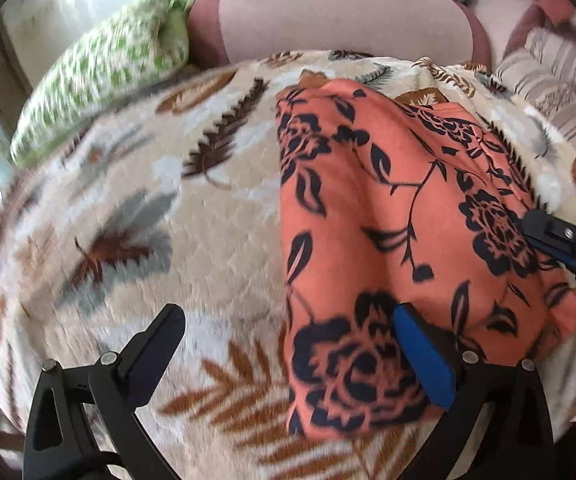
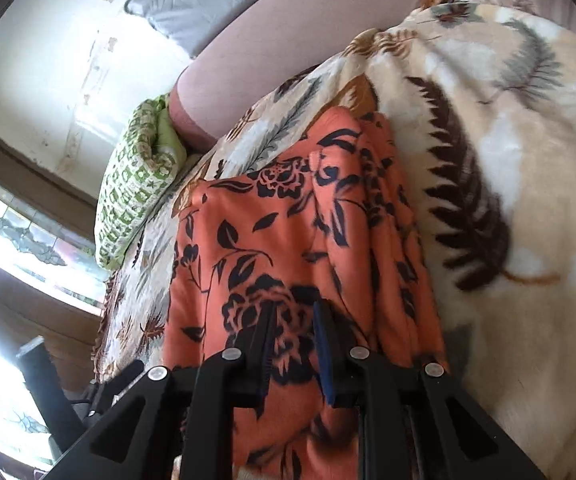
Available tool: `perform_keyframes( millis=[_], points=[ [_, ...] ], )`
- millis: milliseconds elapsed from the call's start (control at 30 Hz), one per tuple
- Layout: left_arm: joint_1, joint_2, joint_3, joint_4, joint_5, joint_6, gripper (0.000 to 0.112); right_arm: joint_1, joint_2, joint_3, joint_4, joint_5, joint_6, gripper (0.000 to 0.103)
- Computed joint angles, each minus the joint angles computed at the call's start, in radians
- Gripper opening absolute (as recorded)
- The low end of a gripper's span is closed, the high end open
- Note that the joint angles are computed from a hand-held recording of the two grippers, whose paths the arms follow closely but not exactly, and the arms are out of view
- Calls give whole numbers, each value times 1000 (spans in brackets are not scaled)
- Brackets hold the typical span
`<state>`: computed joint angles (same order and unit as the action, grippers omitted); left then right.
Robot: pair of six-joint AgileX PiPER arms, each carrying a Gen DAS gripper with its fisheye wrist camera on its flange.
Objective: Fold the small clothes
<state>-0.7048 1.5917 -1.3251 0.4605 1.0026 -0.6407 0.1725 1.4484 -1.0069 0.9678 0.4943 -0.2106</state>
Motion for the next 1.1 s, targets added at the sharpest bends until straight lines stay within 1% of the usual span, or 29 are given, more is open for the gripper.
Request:
perform_keyframes(
  millis=[33,67,133,167,233,267,300,333,367,400,433,467,500,533,567,633,700,733,800,900,933,1033,1100],
  points=[
    [16,-23,8,-35,5,12,103,0,-34,19,-10,-1,9,22],
    [14,-43,20,-30,8,-4,103,2,-54,28,-27,-6,24,22],
    [-38,-87,57,79,31,-99,103,8,-89,40,-78,-24,69,22],
    [-74,-109,78,153,43,-144,103,4,-101,47,-76,-29,66,23],
    [-116,-135,98,237,60,-163,103,-6,-125,57,-95,-32,84,30],
    [-115,-139,95,245,62,-147,103,-14,-134,60,-114,-31,104,41],
    [-101,-148,90,227,49,-116,103,-27,-142,67,-94,-31,86,66],
    [-64,-159,80,175,19,-55,103,-53,-158,85,-33,-33,35,78],
    [-25,-165,68,109,-10,6,103,-76,-171,107,43,-39,-29,85],
    [24,-163,46,30,-31,75,103,-97,-182,122,85,-34,-70,85],
    [73,-151,21,-56,-44,146,103,-141,-181,128,160,8,-151,85],
    [116,-128,-11,-150,-42,222,103,-180,-167,127,219,62,-218,85],
    [165,-99,-47,-247,-27,303,103,-212,-148,120,242,113,-246,85],
    [209,-57,-91,-326,-5,361,103,-231,-126,111,249,146,-254,85],
    [233,-32,-116,-366,3,393,103,-254,-93,97,254,184,-263,85],
    [270,21,-159,-442,5,466,103,-276,-42,69,267,220,-280,85],
    [302,77,-204,-542,19,544,103,-300,34,25,294,282,-313,85],
    [308,91,-210,-570,18,562,103,-299,72,-5,272,294,-292,85],
    [311,122,-227,-617,15,584,103,-282,103,-34,208,266,-227,85],
    [326,182,-265,-717,40,625,103,-273,166,-81,206,301,-224,85],
    [333,206,-279,-763,54,654,103,-261,186,-101,182,304,-206,85],
    [338,245,-292,-829,59,694,103,-217,206,-128,125,277,-164,85],
    [337,257,-286,-868,53,727,103,-210,216,-132,161,285,-199,85]
  ],
)
